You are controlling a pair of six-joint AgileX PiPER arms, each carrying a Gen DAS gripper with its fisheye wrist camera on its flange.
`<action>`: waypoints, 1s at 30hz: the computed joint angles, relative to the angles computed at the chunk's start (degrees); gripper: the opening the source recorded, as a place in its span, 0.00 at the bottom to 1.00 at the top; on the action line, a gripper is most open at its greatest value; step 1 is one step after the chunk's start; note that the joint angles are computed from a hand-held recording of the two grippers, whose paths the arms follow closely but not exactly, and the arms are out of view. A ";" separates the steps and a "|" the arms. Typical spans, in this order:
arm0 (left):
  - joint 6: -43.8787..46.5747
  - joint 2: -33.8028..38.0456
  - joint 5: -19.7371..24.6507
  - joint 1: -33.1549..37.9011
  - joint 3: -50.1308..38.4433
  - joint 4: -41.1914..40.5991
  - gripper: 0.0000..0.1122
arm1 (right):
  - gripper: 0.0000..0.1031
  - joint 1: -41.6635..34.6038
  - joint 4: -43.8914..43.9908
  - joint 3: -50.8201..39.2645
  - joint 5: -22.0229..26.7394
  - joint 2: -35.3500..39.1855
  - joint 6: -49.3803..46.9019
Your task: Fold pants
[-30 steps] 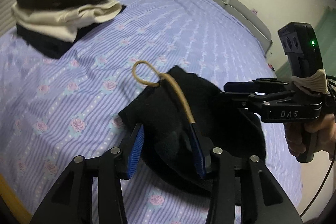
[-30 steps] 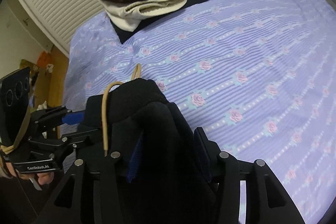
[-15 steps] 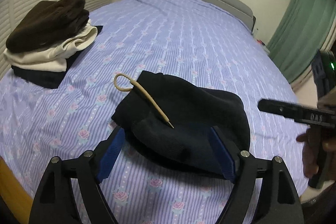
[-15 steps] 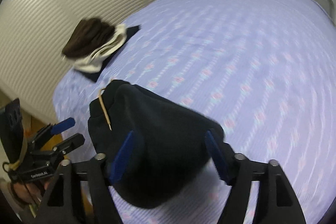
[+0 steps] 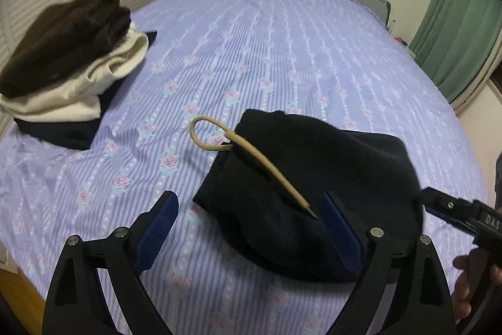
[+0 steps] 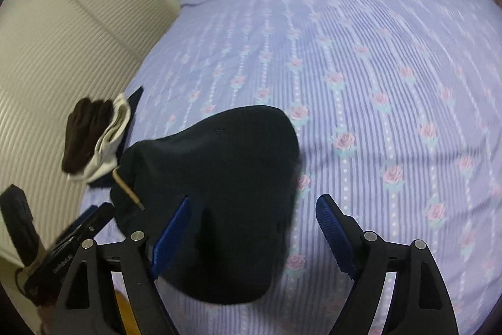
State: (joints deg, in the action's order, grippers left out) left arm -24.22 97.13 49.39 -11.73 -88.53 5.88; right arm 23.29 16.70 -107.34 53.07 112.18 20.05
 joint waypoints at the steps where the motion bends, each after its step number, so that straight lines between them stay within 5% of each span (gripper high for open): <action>1: 0.54 0.72 -0.04 0.57 -0.25 -0.80 0.82 | 0.79 -0.06 0.50 0.50 -0.68 0.36 -0.15; 11: 18.43 5.31 -5.61 11.01 4.58 -28.23 0.89 | 0.83 -0.42 7.17 2.68 -5.09 3.99 -1.19; 20: 32.73 8.58 -8.59 14.79 8.81 -48.71 0.92 | 0.86 -2.78 24.02 -0.44 -3.60 11.23 -10.36; 25: 32.34 9.73 -8.88 14.13 7.36 -49.93 0.83 | 0.86 -2.66 27.65 -5.43 -1.13 15.78 -12.23; 30: 24.83 8.98 -7.16 11.70 3.35 -40.57 0.64 | 0.61 -1.54 24.69 -8.46 -0.94 15.77 -10.10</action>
State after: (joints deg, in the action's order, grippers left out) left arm 0.62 106.11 42.23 -0.03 -85.18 -34.69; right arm 21.74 41.39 -115.80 52.13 127.95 9.95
